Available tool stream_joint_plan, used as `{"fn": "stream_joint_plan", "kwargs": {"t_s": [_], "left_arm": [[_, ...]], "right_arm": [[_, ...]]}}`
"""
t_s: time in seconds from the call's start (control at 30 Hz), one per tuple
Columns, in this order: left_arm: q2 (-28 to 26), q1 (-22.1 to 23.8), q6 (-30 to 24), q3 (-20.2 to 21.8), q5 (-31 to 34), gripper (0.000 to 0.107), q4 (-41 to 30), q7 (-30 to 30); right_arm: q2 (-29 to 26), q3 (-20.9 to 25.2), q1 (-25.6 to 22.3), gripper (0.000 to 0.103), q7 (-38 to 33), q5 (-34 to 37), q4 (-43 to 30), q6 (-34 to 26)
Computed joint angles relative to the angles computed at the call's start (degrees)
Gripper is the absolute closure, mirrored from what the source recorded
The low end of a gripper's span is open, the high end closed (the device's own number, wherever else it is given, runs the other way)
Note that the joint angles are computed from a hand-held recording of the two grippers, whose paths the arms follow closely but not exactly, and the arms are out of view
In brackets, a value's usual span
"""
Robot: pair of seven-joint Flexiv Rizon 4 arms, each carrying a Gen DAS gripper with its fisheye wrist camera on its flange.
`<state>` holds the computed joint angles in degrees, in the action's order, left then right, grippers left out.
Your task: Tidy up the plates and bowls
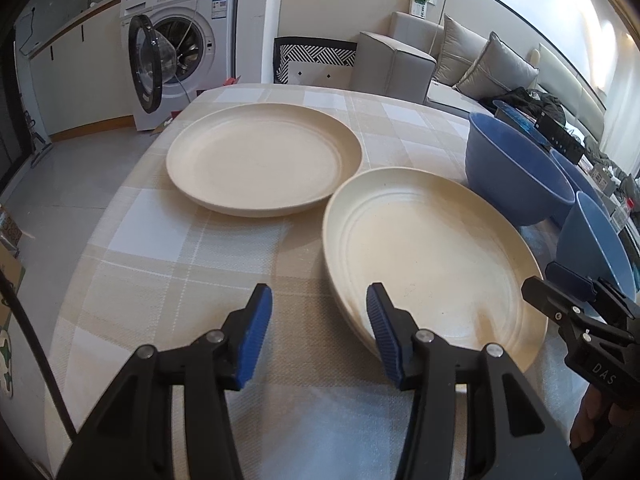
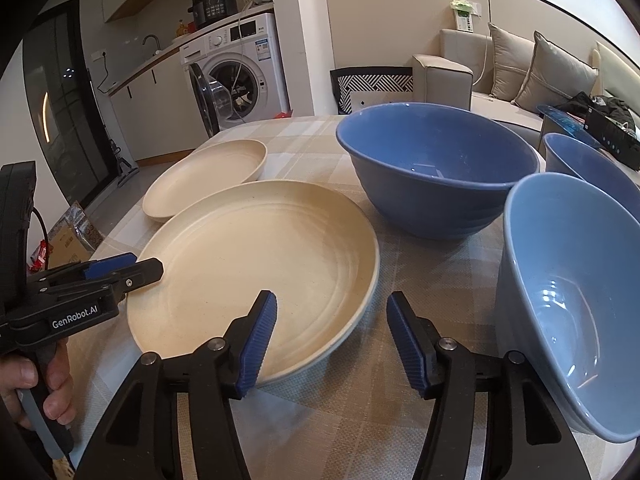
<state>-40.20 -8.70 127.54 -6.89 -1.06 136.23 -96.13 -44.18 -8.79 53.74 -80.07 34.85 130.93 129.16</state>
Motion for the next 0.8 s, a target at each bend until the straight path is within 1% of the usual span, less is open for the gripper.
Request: {"fn": "stream_joint_plan", "kwargs": {"t_s": [0.03,0.1,0.17,0.23,0.3,0.4,0.47,0.53,0.6,0.63,0.7,0.73,0.8], "left_arm": [[0.4,0.0,0.4,0.2,-0.1,0.056,0.4,-0.2],[0.9,0.0,2.0,0.8,-0.2,0.056,1.4,-0.5],[1.5,1.2,3.3,0.5,0.7,0.054,2.4,-1.4],[2.1,2.1,5.2,0.5,1.4,0.054,3.5,-2.6],[2.7,2.6,7.1,0.9,1.9,0.052,4.5,-3.3],[4.2,2.8,9.1,1.5,2.4,0.052,6.1,-3.7],[5.6,3.6,10.6,1.6,3.5,0.051,7.2,-4.1],[7.0,5.1,11.8,1.1,5.2,0.043,8.2,-5.1],[8.4,5.9,13.6,1.1,6.2,0.022,9.3,-6.5],[9.1,6.0,15.4,1.4,6.1,0.017,9.9,-7.5],[10.7,5.7,16.1,1.9,5.0,0.006,10.9,-8.6],[11.9,5.9,15.5,1.9,4.6,0.005,11.3,-9.2],[14.0,8.3,13.7,1.2,7.1,0.005,11.2,-11.1]], "right_arm": [[0.2,0.1,0.0,0.042,-0.1,-0.1,0.0,0.2],[0.9,0.9,-0.6,0.035,-0.2,-0.8,0.3,1.1],[1.8,2.2,-1.8,0.033,-0.2,-1.9,0.6,1.9],[2.5,1.9,-1.0,0.027,-1.2,-1.2,0.7,2.4],[4.0,3.4,-2.3,0.022,-1.8,-2.7,1.2,3.2],[6.8,6.4,-5.6,0.020,-2.3,-6.3,2.5,4.3],[8.5,7.1,-6.2,0.019,-3.2,-6.9,3.0,4.7],[10.7,7.4,-6.2,0.017,-4.5,-6.8,3.4,4.8],[13.1,8.1,-6.6,0.015,-5.9,-7.2,4.0,4.9],[14.2,8.8,-7.2,0.015,-6.4,-7.8,4.3,5.2],[17.0,9.5,-7.7,0.014,-7.8,-8.2,4.7,4.5],[18.7,9.6,-7.5,0.013,-8.8,-7.9,4.8,3.5],[21.3,10.4,-8.2,0.009,-10.0,-8.4,5.0,1.9]]}}
